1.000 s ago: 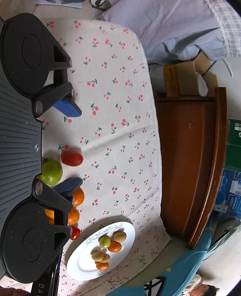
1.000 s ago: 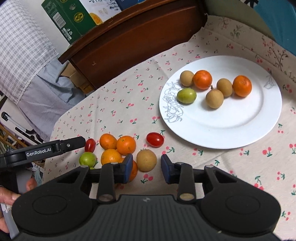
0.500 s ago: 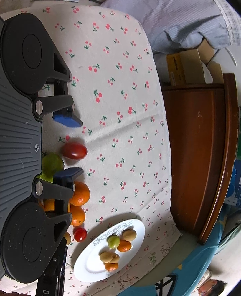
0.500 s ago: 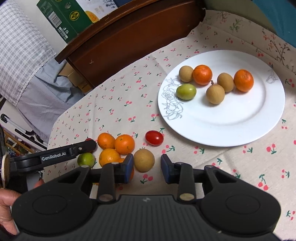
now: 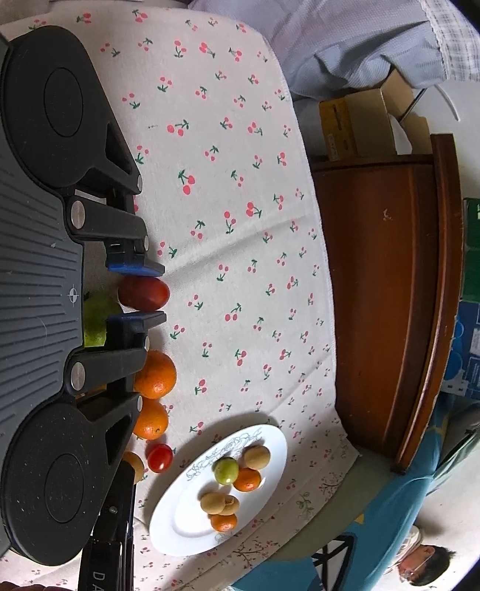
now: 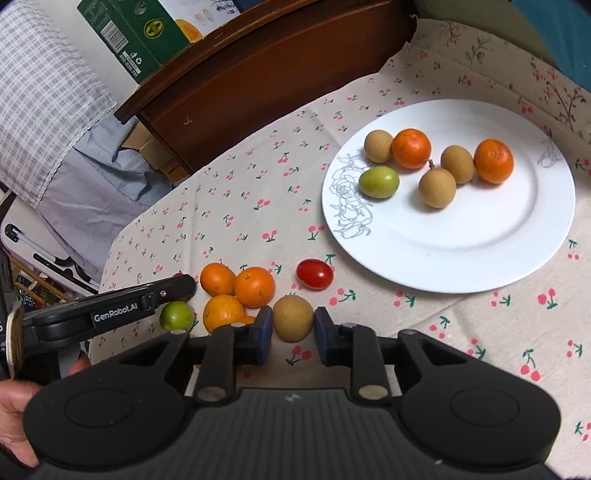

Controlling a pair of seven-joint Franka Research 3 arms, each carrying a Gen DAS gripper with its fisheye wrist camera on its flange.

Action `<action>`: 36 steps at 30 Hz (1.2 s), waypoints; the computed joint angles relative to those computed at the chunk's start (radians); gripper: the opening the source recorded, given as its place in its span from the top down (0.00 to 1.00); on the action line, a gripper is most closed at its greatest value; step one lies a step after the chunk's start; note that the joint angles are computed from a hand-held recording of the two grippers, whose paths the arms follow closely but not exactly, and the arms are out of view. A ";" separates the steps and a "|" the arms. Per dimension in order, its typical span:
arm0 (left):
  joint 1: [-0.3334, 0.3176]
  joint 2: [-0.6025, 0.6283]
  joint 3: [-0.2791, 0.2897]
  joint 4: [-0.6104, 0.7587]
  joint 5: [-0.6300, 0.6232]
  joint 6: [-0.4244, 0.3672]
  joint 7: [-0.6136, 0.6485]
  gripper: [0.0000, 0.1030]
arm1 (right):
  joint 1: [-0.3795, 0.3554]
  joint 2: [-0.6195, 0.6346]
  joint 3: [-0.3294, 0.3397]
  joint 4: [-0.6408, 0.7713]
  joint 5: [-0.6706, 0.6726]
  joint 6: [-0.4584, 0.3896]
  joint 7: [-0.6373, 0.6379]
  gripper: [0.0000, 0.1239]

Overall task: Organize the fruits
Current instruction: 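Grasp a red cherry tomato with the left tool while the right grasps a tan fruit, then carry the tomato over the plate with the left tool while the right carries the tan fruit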

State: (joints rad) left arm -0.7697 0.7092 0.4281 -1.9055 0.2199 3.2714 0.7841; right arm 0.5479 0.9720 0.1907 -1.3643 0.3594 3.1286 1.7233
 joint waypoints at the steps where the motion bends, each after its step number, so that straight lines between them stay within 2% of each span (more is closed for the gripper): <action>1: -0.012 -0.002 0.013 -0.007 -0.004 0.008 -0.004 0.83 | -0.005 -0.003 0.008 -0.004 -0.001 0.008 -0.006 0.80; 10: -0.104 -0.022 0.095 -0.061 -0.105 0.072 0.050 0.83 | -0.046 -0.021 0.072 -0.032 0.001 0.064 -0.059 0.80; 19: -0.131 -0.041 0.092 -0.066 -0.220 0.141 0.161 0.83 | -0.140 -0.052 0.184 -0.080 -0.010 0.168 -0.116 0.80; 24: -0.109 -0.045 0.048 -0.037 -0.259 0.157 0.227 0.83 | -0.160 -0.074 0.187 -0.100 -0.024 0.216 -0.101 0.80; 30: -0.067 -0.037 -0.027 0.030 -0.285 0.165 0.312 0.83 | -0.148 -0.113 0.129 -0.130 -0.030 0.237 -0.076 0.80; 36: 0.006 -0.009 -0.133 0.121 -0.286 0.152 0.378 0.83 | -0.139 -0.128 0.076 -0.137 -0.016 0.243 -0.045 0.80</action>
State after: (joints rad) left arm -0.7640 0.7000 0.2948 -1.7843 -0.0658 3.4235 1.1624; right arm 0.4085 0.8438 0.2670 -1.5011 0.3432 3.3712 1.6785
